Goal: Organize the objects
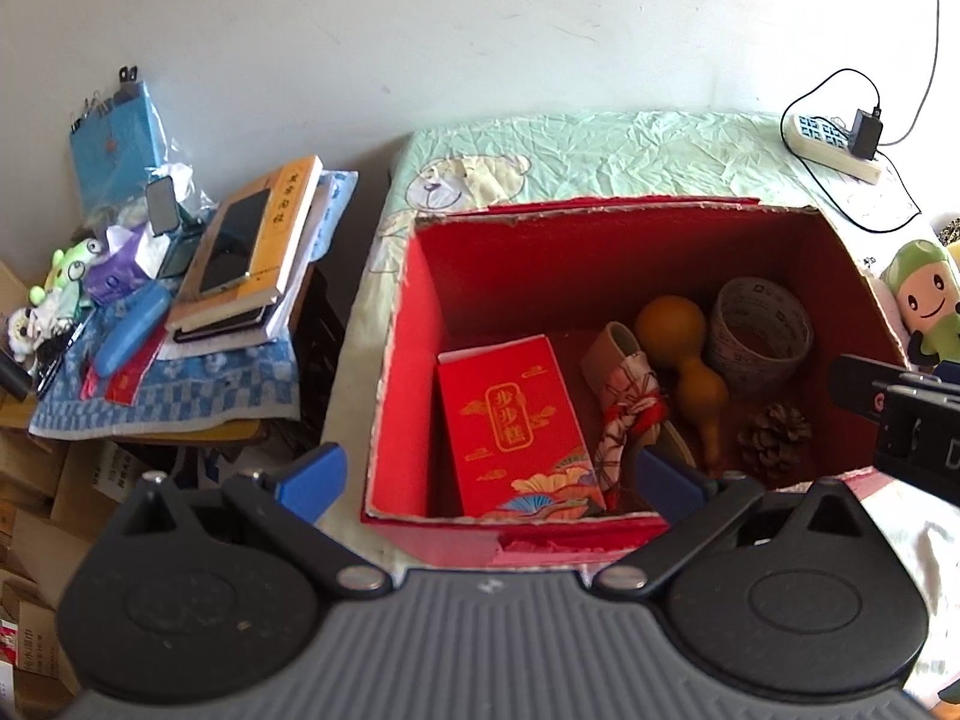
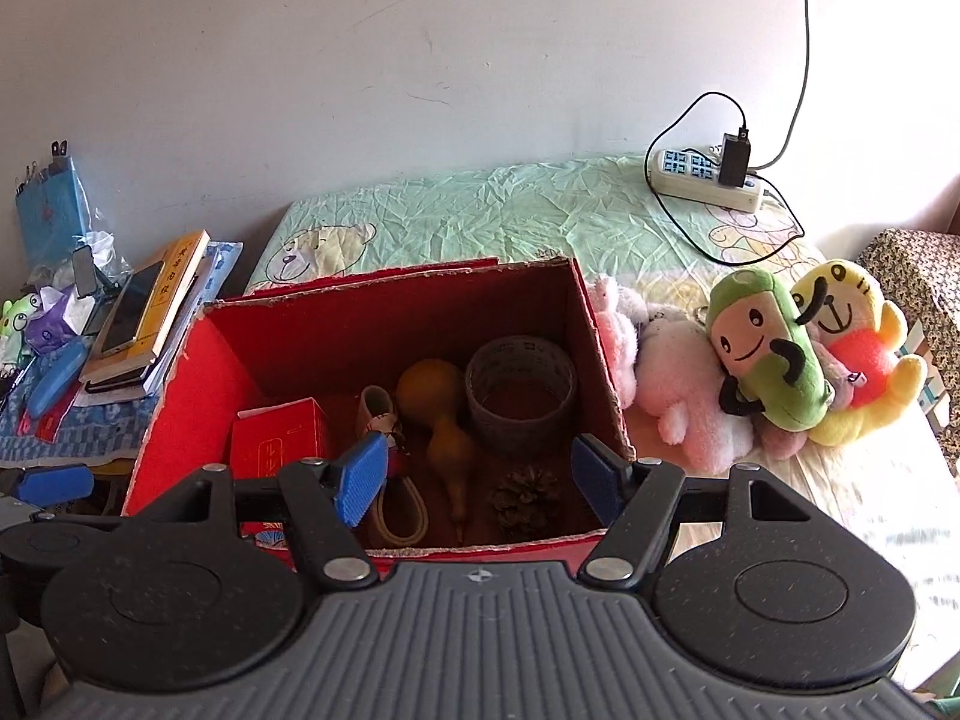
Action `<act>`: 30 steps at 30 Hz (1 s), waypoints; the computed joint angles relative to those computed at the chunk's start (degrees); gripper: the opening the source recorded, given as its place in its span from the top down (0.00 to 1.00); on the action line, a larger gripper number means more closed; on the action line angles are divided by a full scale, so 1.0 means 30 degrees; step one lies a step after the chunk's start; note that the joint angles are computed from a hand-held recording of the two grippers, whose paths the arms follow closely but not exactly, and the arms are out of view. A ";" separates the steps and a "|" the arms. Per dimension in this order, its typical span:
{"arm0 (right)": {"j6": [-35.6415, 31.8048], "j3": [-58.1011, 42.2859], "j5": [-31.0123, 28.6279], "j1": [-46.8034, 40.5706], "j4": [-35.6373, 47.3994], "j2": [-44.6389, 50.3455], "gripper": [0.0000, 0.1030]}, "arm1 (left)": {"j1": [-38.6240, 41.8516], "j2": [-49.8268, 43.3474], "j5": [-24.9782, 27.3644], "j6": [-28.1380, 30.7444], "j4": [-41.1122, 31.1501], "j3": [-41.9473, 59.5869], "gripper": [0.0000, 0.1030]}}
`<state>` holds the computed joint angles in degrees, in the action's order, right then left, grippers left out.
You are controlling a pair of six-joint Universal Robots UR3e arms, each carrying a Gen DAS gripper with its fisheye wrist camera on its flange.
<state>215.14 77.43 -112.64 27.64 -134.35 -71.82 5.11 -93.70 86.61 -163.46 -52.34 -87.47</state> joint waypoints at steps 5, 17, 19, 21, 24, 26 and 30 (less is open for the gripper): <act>-0.0027 -0.0130 0.0390 -0.0376 -0.0254 0.0279 0.31 | -0.0255 -0.0356 0.0268 -0.0049 0.0741 0.0000 0.01; -0.0811 -0.0346 0.1686 -0.1236 -0.0504 0.0854 0.31 | -0.0749 -0.1643 0.0530 -0.0577 0.1093 0.0750 0.01; -0.0848 -0.0312 0.1937 -0.1425 -0.0509 0.0850 0.31 | -0.0802 -0.1878 0.0458 -0.0677 0.0931 0.0969 0.01; -0.0887 -0.0112 0.2356 -0.1691 -0.0601 0.0743 0.31 | -0.0899 -0.2038 0.0458 -0.0739 0.0886 0.1062 0.01; -0.0963 -0.0033 0.2635 -0.1880 -0.0606 0.0761 0.30 | -0.1121 -0.2267 0.0618 -0.0761 0.0978 0.1163 0.01; -0.1067 -0.0019 0.2766 -0.1980 -0.0616 0.0806 0.29 | -0.1228 -0.2400 0.0628 -0.0802 0.1037 0.1229 0.01; -0.1462 0.0135 0.3146 -0.2307 -0.0671 0.0750 0.27 | -0.1406 -0.2751 0.0658 -0.0937 0.0857 0.1636 0.01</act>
<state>210.75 77.84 -103.20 20.72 -136.36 -69.57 0.90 -101.95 88.58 -166.27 -49.77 -82.56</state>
